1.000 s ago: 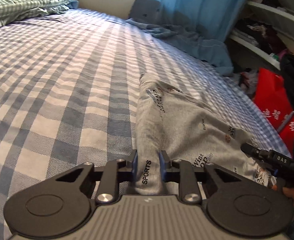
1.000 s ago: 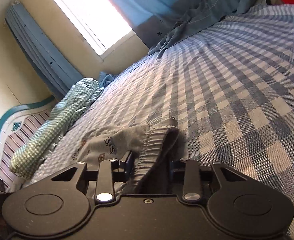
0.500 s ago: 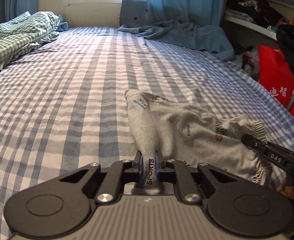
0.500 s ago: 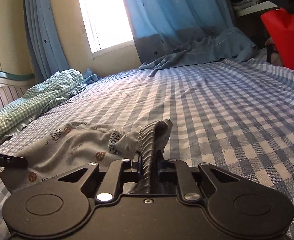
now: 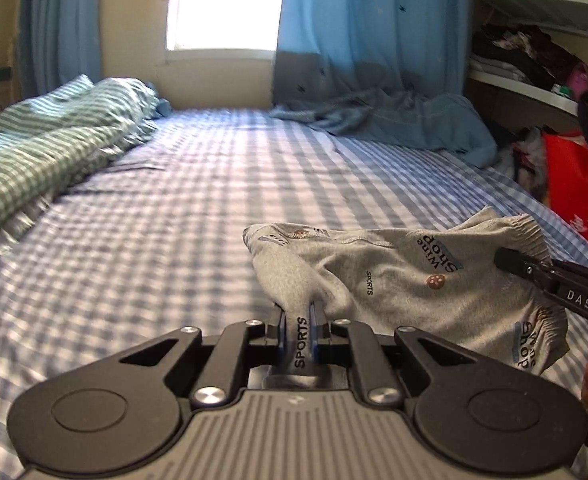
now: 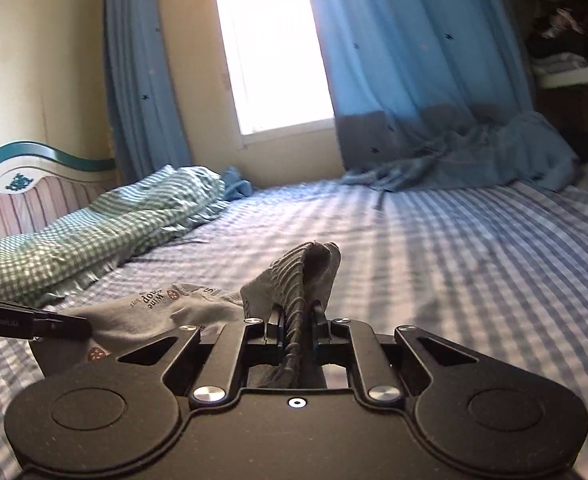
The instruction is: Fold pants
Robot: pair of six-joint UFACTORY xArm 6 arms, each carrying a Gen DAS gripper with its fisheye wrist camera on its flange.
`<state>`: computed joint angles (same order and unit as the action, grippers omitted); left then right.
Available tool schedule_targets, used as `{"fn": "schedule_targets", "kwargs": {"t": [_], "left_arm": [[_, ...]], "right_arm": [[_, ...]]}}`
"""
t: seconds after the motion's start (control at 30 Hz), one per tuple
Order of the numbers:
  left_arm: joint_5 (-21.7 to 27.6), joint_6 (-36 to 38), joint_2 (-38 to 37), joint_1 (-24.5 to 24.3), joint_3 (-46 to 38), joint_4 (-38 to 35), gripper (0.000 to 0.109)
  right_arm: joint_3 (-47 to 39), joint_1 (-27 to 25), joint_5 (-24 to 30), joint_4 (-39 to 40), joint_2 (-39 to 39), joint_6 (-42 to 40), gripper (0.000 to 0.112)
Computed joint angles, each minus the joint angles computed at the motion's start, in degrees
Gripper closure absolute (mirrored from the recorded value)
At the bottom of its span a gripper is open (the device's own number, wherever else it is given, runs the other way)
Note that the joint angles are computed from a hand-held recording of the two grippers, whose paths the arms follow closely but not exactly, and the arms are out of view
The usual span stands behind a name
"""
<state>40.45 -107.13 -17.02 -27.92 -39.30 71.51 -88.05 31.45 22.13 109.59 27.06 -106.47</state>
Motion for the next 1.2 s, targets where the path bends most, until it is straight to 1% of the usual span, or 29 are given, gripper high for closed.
{"fn": "schedule_targets", "kwargs": {"t": [0.1, 0.23, 0.33, 0.4, 0.47, 0.5, 0.57, 0.63, 0.67, 0.73, 0.77, 0.8, 0.83, 0.87, 0.9, 0.93, 0.97, 1.0, 1.07, 1.1, 1.13, 1.17, 1.2], "left_arm": [[1.9, 0.7, -5.0, 2.2, 3.7, 0.0, 0.097], [3.6, 1.2, -11.3, 5.8, 9.3, -0.3, 0.097], [1.1, 1.6, -16.0, 10.9, 14.7, -1.3, 0.097], [-1.3, 1.8, -18.2, 14.1, 18.3, -2.5, 0.097], [-4.1, 2.1, -19.3, 17.1, 20.9, -4.1, 0.097], [-5.3, 2.2, -19.8, 18.0, 22.2, -4.9, 0.097], [-6.4, 0.6, -21.2, 18.4, 24.7, -4.5, 0.096], [-6.9, -1.3, -21.4, 18.3, 25.7, -3.6, 0.096], [-6.8, -2.2, -21.1, 18.1, 25.8, -3.1, 0.095], [-5.8, -3.2, -20.5, 17.2, 25.7, -2.5, 0.093], [-5.2, -3.2, -20.0, 16.8, 25.4, -3.0, 0.090], [-4.7, -2.8, -19.9, 16.4, 25.3, -3.8, 0.088], [-3.9, -2.5, -19.9, 15.8, 25.2, -4.8, 0.082], [-3.3, -2.8, -20.5, 15.3, 25.5, -5.3, 0.074], [-3.7, -2.8, -21.4, 15.4, 26.0, -5.6, 0.069], [-4.9, -2.6, -22.4, 16.5, 26.5, -5.7, 0.057], [-4.4, -2.8, -23.5, 16.0, 26.8, -6.3, 0.048], [-2.8, -3.2, -24.8, 14.7, 27.0, -6.9, 0.045], [1.8, -3.3, -26.5, 11.1, 26.4, -8.0, 0.035], [4.2, -3.2, -27.1, 9.2, 26.0, -8.4, 0.031], [7.0, -3.5, -27.6, 6.9, 25.4, -8.7, 0.023], [10.1, -4.1, -28.0, 4.5, 24.8, -8.7, 0.017], [13.1, -5.0, -28.3, 2.1, 24.2, -8.5, 0.014]], "right_arm": [[-7.5, 3.4, -0.9, -3.5, 4.9, 3.4, 0.101], [-17.7, 7.4, -1.4, -11.4, 12.4, 12.0, 0.101], [-25.1, 10.3, -2.5, -19.7, 18.7, 19.9, 0.101], [-28.9, 11.5, -2.3, -27.4, 22.5, 27.5, 0.101], [-30.9, 12.3, -1.8, -34.0, 24.9, 33.7, 0.101], [-30.8, 12.8, -2.5, -35.8, 25.5, 35.2, 0.101], [-29.8, 13.4, -4.3, -36.2, 25.4, 34.8, 0.100], [-29.1, 12.7, -3.3, -36.1, 25.1, 36.4, 0.100], [-29.3, 12.4, -2.8, -37.5, 25.3, 38.5, 0.099], [-29.0, 12.1, -3.2, -40.2, 25.2, 40.6, 0.095], [-28.5, 12.2, -4.1, -41.3, 24.9, 40.8, 0.093], [-27.9, 12.2, -4.7, -41.9, 24.5, 40.8, 0.084], [-27.1, 12.1, -5.1, -41.3, 23.9, 39.9, 0.075], [-25.9, 11.9, -5.4, -39.4, 22.9, 38.1, 0.070], [-24.7, 11.8, -6.0, -37.3, 21.9, 36.3, 0.059], [-23.6, 11.9, -6.8, -35.3, 20.8, 34.8, 0.050], [-22.3, 11.9, -7.4, -32.7, 19.7, 32.6, 0.047], [-20.8, 11.9, -7.8, -29.1, 18.2, 29.5, 0.042], [-17.9, 11.7, -7.7, -22.6, 15.3, 23.6, 0.035], [-16.4, 11.7, -7.8, -19.6, 13.9, 20.6, 0.029], [-14.9, 11.7, -7.9, -15.9, 12.3, 16.9, 0.024], [-13.3, 11.7, -7.8, -12.1, 10.7, 13.0, 0.021], [-11.6, 11.7, -7.8, -7.9, 8.9, 8.8, 0.016]]}}
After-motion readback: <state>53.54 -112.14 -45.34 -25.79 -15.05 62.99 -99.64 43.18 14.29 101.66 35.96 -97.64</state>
